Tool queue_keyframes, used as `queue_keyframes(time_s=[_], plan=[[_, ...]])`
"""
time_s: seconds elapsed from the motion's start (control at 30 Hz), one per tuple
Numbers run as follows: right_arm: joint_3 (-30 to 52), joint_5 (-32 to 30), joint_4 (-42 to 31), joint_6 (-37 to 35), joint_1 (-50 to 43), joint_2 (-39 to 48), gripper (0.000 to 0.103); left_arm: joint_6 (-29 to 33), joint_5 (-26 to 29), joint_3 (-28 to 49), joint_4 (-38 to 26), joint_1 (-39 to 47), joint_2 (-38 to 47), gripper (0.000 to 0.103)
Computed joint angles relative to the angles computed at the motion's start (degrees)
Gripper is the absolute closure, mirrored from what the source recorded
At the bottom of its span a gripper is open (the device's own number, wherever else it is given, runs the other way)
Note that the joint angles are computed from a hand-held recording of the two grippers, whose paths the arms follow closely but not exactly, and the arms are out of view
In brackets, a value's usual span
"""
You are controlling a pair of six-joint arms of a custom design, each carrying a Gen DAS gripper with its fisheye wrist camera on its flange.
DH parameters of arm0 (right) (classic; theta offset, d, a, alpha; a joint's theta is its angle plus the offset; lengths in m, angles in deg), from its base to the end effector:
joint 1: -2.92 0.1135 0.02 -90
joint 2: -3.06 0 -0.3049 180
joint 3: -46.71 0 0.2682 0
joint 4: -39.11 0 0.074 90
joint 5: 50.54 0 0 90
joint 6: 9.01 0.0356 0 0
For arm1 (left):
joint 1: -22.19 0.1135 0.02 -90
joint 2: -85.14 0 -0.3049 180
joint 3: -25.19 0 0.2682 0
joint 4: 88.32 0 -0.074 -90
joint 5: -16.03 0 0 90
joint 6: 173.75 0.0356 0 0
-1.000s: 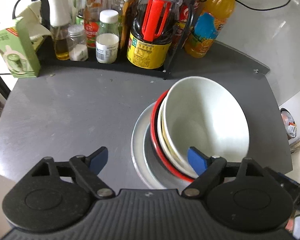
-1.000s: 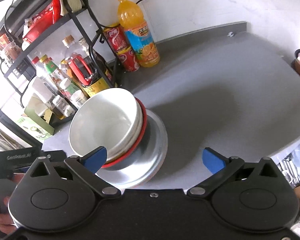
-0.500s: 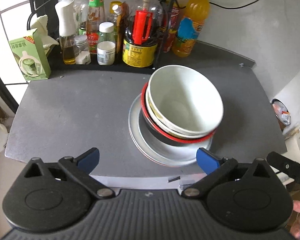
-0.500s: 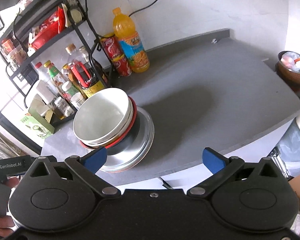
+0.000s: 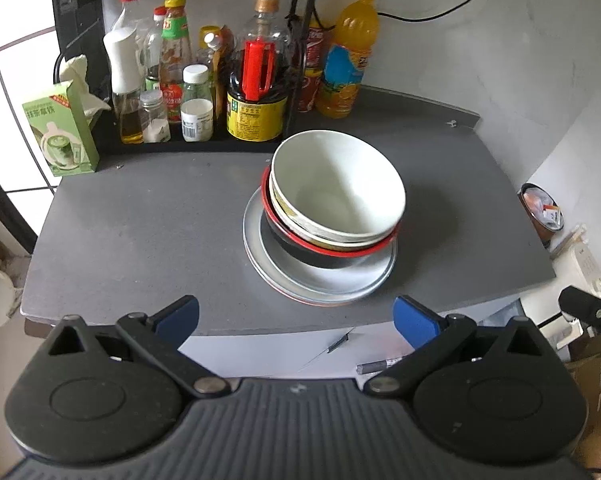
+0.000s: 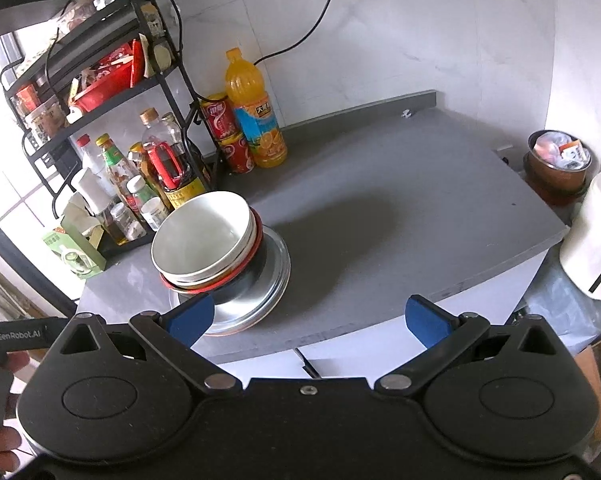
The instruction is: Organize plates and bowls
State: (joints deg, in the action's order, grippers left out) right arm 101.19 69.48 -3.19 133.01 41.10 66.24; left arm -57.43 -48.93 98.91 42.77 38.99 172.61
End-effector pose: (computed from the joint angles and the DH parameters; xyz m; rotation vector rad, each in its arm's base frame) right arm 0.1788 0.1180 0.2636 0.4945 2.2596 0.1418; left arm 0.3067 0.0769 0.2600 0.3459 2.5080 -0.2962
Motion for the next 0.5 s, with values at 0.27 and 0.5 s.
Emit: queue_keyframes(time_s=[0.27, 0.5], plan=[[3.9, 6.6, -9.5, 6.8, 7.4, 0.2, 0.000, 3.1, 2.6, -3.4, -0.9, 2.4, -5.5, 0.001], [6.4, 11.5, -14.2, 10.0, 13.2, 2.5, 0.000, 7.0, 5.0, -4.5, -2.4, 5.0, -8.3, 0.001]])
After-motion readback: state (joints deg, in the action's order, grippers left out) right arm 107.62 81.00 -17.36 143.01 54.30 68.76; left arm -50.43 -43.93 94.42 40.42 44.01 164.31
